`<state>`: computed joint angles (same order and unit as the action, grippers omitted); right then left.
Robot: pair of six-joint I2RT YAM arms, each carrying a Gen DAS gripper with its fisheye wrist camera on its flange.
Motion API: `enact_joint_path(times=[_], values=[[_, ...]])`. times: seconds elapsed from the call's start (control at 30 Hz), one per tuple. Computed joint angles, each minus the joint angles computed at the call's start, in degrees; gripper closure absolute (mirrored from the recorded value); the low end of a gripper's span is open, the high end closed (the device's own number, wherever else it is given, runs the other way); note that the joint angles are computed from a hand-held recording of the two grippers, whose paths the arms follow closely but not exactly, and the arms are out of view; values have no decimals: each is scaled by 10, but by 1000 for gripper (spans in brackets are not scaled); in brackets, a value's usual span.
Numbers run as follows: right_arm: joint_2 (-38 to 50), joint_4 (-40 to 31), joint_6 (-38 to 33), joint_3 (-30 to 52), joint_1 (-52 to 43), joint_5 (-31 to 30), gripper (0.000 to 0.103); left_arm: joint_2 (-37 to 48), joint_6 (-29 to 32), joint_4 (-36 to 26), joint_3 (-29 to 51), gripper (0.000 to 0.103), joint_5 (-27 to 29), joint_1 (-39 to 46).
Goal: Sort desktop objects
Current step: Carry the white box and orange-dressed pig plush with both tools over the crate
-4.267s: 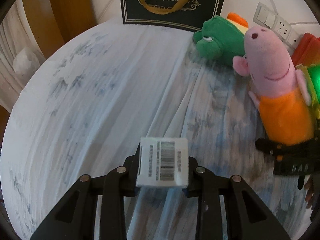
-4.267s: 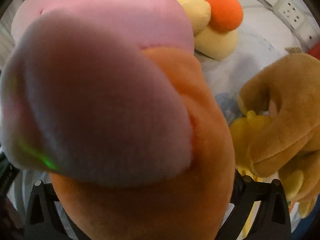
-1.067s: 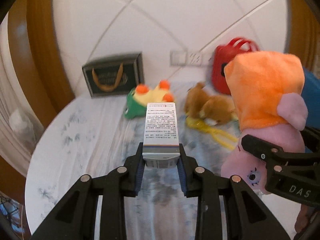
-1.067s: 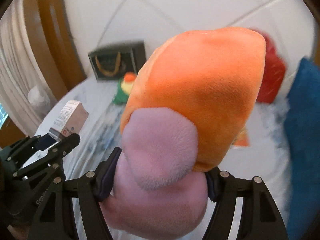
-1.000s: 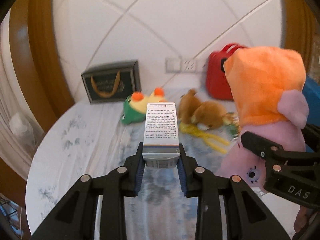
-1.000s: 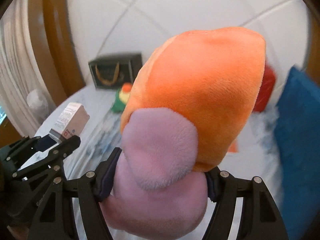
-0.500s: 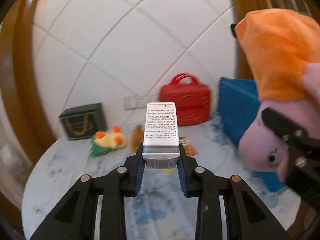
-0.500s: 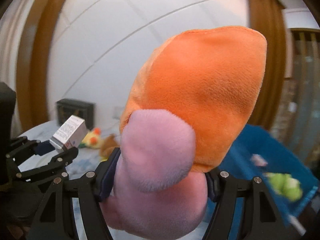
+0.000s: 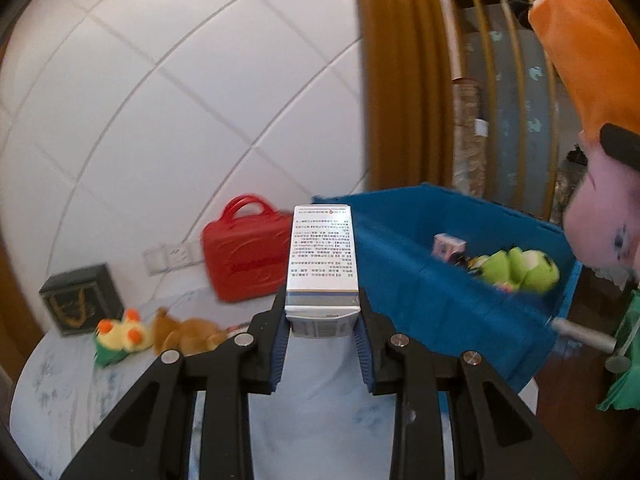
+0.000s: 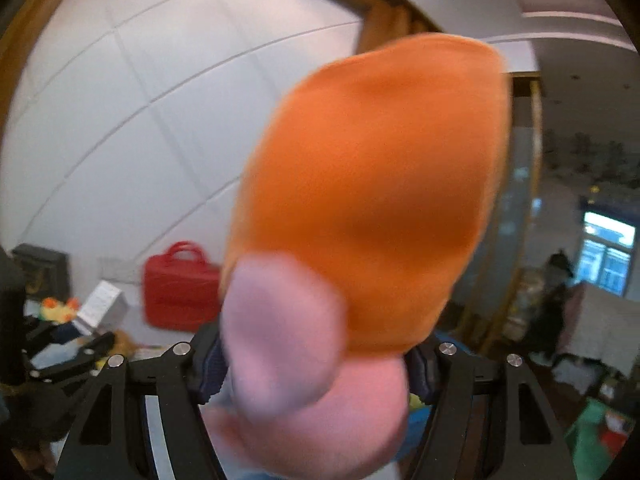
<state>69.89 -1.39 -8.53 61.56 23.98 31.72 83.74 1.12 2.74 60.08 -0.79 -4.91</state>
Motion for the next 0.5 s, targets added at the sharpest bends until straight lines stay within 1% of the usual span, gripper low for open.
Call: enact_joint_path(times=[0.03, 0.07, 0.1, 0.17, 0.2, 0.23, 0.27, 0.3, 0.37, 0.43, 0.5], values=[[-6, -3, -10, 1, -36, -27, 34, 11, -4, 3, 12, 74, -14, -19], [-8, -3, -20, 3, -64, -48, 34, 38, -9, 6, 43, 74, -35, -46], [-3, 12, -35, 2, -92, -67, 34, 52, -13, 2, 63, 74, -50, -66], [20, 41, -71, 8, -168, -124, 34, 113, -27, -17, 144, 74, -76, -110], [36, 43, -85, 20, -218, -170, 36, 156, -38, -45, 207, 74, -89, -131], [80, 32, -93, 56, -253, -218, 36, 183, -46, -64, 246, 74, -95, -144], [115, 12, -91, 91, -276, -253, 37, 228, -54, -86, 308, 74, -100, -162], [167, -13, -91, 141, -306, -302, 37, 247, -56, -109, 342, 74, -111, -178], [219, -25, -98, 188, -332, -336, 37, 312, -41, -150, 438, 74, -143, -205], [276, -41, -107, 240, -354, -369, 37, 373, -38, -204, 532, 74, -156, -220], [330, -86, -116, 304, -370, -402, 37, 438, -50, -272, 639, 74, -161, -230]])
